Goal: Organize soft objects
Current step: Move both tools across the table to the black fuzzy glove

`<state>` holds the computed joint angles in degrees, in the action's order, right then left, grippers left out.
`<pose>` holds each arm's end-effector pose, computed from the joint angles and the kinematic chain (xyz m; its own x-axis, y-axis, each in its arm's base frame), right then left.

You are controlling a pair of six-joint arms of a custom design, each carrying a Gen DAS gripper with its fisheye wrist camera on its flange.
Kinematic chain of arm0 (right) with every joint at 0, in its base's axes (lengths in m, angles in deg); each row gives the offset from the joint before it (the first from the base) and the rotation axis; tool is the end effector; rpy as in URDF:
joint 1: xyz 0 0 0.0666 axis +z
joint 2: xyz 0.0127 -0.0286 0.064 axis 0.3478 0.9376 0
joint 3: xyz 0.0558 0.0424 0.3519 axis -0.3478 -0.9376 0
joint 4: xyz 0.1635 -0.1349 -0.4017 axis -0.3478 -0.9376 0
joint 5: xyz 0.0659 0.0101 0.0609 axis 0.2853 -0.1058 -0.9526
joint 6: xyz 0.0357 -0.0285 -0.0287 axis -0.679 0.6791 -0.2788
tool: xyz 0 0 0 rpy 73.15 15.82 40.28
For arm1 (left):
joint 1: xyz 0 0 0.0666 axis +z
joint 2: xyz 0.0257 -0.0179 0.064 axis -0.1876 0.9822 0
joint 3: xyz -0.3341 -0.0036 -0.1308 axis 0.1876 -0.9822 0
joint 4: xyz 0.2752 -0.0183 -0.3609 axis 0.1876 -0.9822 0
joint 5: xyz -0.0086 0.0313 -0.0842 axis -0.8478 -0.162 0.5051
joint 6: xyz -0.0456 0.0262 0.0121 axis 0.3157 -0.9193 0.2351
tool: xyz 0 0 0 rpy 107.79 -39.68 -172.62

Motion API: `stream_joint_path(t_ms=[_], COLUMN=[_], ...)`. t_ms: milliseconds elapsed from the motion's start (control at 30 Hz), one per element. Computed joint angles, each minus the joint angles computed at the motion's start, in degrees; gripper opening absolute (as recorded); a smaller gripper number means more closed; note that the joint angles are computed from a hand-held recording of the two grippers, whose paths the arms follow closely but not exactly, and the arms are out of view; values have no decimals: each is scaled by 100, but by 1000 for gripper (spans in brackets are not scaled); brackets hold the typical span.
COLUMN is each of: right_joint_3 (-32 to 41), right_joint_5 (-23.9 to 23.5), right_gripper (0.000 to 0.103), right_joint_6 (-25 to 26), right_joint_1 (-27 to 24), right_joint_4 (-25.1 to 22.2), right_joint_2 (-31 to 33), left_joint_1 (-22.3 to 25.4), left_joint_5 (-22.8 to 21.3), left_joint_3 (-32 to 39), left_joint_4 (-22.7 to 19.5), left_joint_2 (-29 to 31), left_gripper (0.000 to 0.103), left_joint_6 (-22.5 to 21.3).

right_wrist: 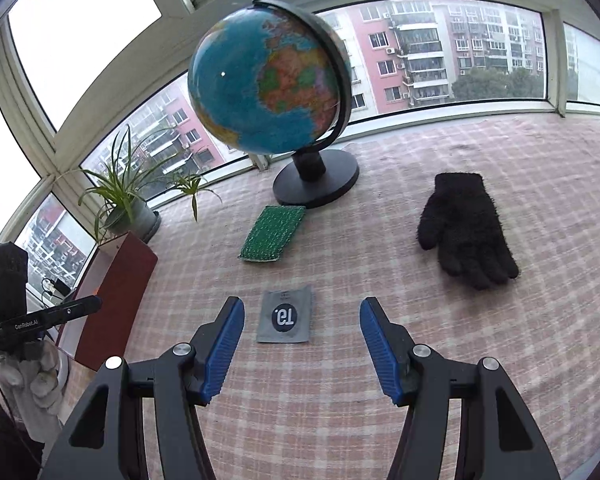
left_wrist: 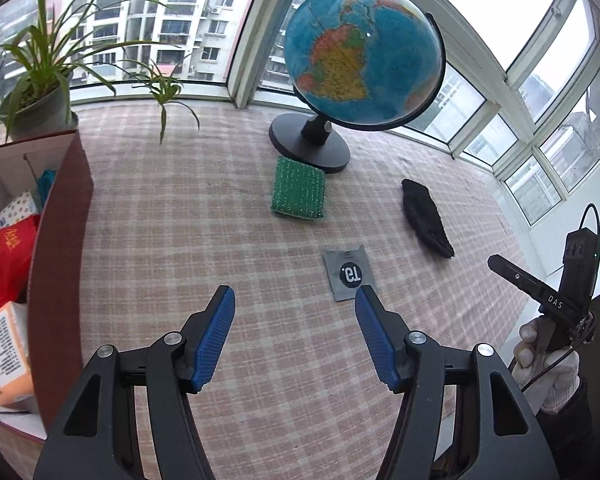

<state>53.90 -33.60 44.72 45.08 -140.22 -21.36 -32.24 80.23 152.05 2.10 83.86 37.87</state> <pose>0.3991 0.1900 0.4831 -0.8107 0.0240 -0.5850 -0.2384 0.8990 0.3673 0.3345 -0.1358 0.4732 -0.8302 -0.1777 -0.5284 0.0396 0.9266 -0.3738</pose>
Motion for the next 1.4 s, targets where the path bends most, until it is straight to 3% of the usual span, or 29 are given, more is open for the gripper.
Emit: stream_joint_path(t_ms=[67, 200, 633, 767, 1200, 1400], right_joint_3=[-37, -57, -26, 60, 545, 821], right_joint_5=[-39, -116, -630, -842, -1185, -1299], right_gripper=[56, 77, 78, 78, 78, 78], right_joint_6=[40, 172, 722, 789, 1187, 1211], right_joint_1=[-172, -514, -1560, -1813, -2292, -2358], right_joint_4=[8, -36, -318, -443, -610, -687], right_joint_2=[-72, -127, 127, 361, 1304, 1824], left_joint_1=[-127, -366, -984, -1108, -1563, -1636], left_joint_5=[-50, -160, -305, -252, -126, -75], left_joint_3=[64, 196, 845, 1150, 2897, 3757], left_joint_4=[60, 151, 576, 635, 464, 342], left_joint_2=[93, 312, 1319, 1735, 3802, 4704], left_gripper=[62, 62, 62, 62, 62, 62], left_joint_6=[71, 182, 562, 505, -21, 234])
